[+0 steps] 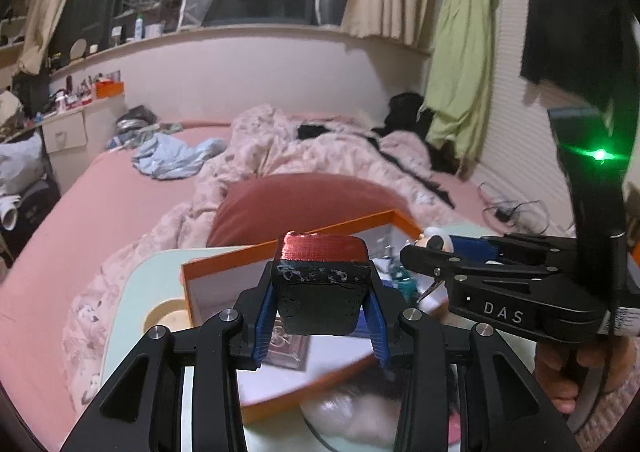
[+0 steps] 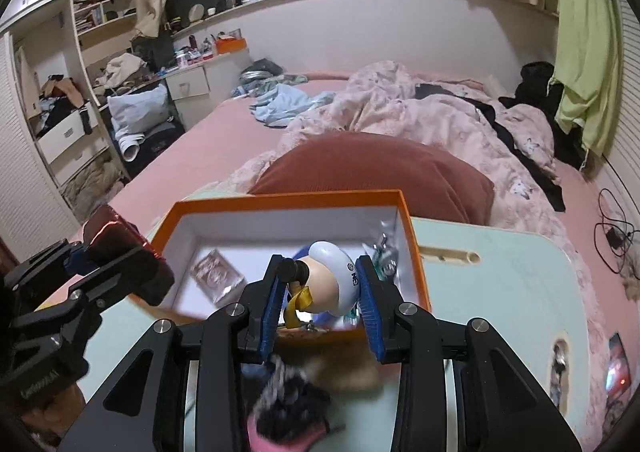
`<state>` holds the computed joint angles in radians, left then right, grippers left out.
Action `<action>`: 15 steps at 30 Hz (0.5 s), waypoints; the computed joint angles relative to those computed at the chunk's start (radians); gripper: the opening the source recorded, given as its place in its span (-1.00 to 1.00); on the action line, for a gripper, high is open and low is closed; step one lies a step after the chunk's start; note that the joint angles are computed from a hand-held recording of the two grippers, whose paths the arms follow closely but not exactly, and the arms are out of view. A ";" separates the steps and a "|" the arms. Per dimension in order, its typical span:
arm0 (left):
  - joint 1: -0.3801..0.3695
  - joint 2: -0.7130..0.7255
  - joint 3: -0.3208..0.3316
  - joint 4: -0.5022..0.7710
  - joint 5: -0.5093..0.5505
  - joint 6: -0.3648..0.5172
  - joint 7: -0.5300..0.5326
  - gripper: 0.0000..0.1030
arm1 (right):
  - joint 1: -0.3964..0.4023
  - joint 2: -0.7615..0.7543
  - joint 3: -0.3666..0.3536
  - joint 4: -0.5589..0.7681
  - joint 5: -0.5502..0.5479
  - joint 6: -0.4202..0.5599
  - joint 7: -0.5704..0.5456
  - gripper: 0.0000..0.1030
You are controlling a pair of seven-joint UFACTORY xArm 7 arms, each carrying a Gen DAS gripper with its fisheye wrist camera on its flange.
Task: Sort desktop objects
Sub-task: 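Carry the block and duck figure over the box and open both tools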
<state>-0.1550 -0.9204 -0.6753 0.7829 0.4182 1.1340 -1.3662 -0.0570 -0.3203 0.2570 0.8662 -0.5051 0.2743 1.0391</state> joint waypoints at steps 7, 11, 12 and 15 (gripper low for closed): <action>0.012 -0.007 -0.046 -0.004 0.016 0.036 -0.057 0.54 | 0.048 0.041 -0.066 -0.015 0.120 -0.008 -0.004 -0.16; -0.009 -0.031 -0.061 0.006 0.004 0.061 -0.066 0.56 | -0.040 -0.060 0.022 -0.085 0.018 -0.023 0.115 0.46; -0.021 -0.034 -0.059 0.007 -0.010 0.059 -0.069 0.61 | -0.055 -0.089 0.042 -0.103 0.001 -0.024 0.134 0.49; -0.057 -0.032 -0.069 0.013 -0.061 0.059 -0.079 0.72 | -0.041 -0.156 0.062 -0.142 0.003 0.017 0.112 0.49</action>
<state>-0.2116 -0.9525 -0.7439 0.7960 0.3573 1.1932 -1.4453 -0.0985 -0.4765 0.3188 0.7246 -0.5023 0.2909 1.1506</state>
